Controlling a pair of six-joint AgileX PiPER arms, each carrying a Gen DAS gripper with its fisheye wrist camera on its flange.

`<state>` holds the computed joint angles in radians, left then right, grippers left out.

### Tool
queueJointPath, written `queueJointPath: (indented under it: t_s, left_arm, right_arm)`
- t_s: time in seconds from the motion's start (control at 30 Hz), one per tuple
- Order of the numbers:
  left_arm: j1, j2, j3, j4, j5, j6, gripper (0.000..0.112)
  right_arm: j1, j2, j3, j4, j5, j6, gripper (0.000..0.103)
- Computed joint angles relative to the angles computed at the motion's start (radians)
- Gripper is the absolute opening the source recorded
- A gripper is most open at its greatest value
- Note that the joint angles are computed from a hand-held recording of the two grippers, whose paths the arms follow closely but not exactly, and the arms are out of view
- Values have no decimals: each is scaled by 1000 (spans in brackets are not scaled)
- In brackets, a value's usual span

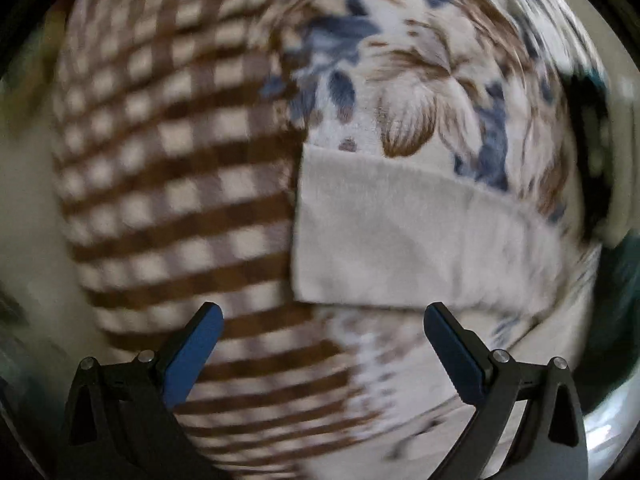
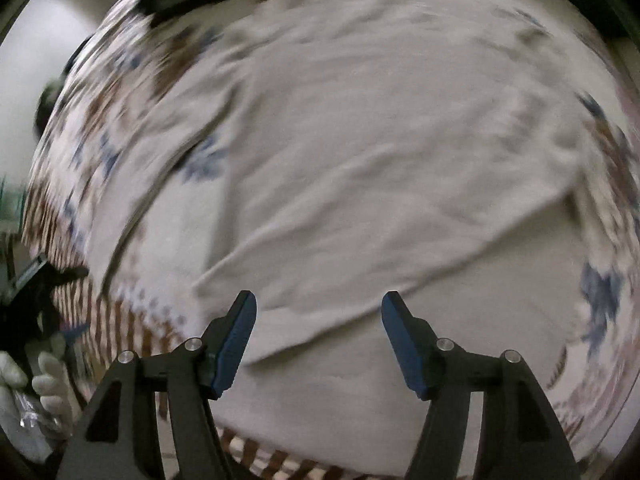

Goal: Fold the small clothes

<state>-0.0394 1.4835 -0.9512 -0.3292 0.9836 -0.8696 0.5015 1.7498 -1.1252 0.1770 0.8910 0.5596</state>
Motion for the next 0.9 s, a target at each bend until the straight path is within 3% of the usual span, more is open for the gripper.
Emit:
queueJointPath:
  t_s: [0.07,0.13,0.17,0.2,0.27,0.3,0.47,0.63,0.73,0.9]
  left_arm:
    - [13,17,42,-27,-87,-27,95]
    - [12,46,48,-1,-124,-67,81]
    - [2,61,42,50,-131,-129,60]
    - [-18,65,31,90,-126,-185,31]
    - [-39,60,1,182,-99,-255,6]
    - [-45,55,-20,222,-81,-264,3]
    - [-152,34,-211,410,41,-216,2]
    - [-368,128,-547,507,107,-6,2]
    - [-484,260,-765,333,117,242,2]
    - [-716,460,-977,68,153,491,2]
  right_arm:
    - [-37,22,-6,-17,3,32,67]
    - [-72,15,21,-12,-15,54,67]
    - [-91,6,41,4,-30,53,67]
    - [-107,-4,55,5,-34,61,67]
    - [-110,-17,72,-1,-47,89,67]
    - [-113,-26,76,-9,-44,97,67]
    - [-93,-67,102,-49,-43,134,67]
    - [-134,-136,164,-34,-27,127,67]
    - [-177,-194,238,-19,-29,132,67]
    - [-325,-360,406,-4,21,117,67]
